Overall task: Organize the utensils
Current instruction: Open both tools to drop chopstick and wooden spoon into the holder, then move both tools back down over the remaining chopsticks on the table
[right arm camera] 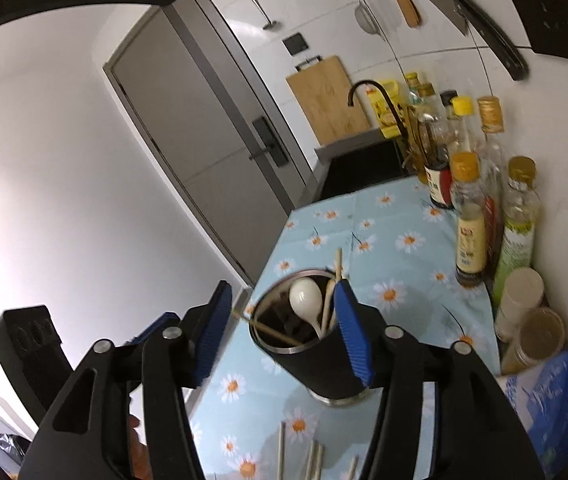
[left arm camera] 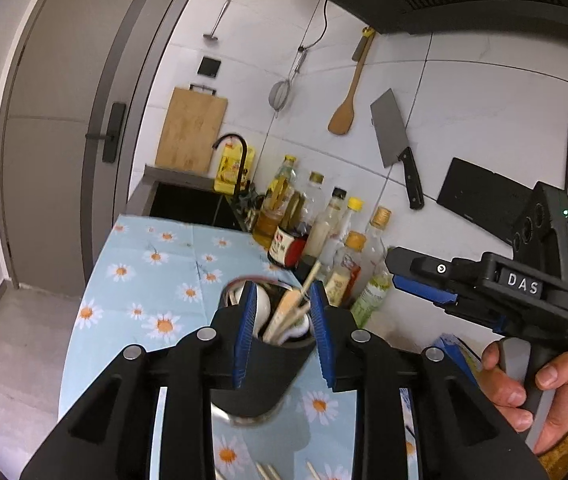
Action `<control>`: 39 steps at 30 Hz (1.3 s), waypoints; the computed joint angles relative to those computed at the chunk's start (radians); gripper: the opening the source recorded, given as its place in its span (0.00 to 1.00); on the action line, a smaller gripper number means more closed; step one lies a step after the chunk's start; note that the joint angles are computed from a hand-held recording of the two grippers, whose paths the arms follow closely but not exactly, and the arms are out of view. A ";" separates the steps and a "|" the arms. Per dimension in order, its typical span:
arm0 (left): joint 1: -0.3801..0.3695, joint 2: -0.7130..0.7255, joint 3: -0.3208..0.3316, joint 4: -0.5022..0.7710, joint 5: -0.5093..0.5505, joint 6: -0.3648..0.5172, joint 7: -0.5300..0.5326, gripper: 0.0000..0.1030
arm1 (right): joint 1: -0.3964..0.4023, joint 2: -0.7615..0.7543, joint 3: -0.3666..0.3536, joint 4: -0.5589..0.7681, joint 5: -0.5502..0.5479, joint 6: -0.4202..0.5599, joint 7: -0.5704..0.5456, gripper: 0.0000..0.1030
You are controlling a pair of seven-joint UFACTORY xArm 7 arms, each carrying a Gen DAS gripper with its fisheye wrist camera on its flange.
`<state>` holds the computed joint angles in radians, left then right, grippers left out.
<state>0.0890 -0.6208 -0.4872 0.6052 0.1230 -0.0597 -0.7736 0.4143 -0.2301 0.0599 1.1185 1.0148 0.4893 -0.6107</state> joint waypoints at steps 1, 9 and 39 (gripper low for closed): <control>-0.029 -0.010 0.018 -0.001 -0.006 0.027 0.001 0.26 | -0.005 -0.017 0.003 -0.016 -0.017 0.003 0.013 0.53; -0.175 -0.086 0.096 -0.023 -0.014 0.180 -0.008 0.26 | -0.018 -0.074 0.003 -0.056 -0.234 0.122 0.197 0.53; -0.508 -0.061 0.253 -0.234 -0.208 0.345 -0.086 0.26 | -0.100 0.175 0.085 -0.004 -0.591 0.689 0.506 0.44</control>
<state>-0.4193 -0.6814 -0.2337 0.3713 -0.0849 0.2851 -0.8591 0.3146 -0.0553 0.1448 1.1145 0.4237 1.1780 -0.1049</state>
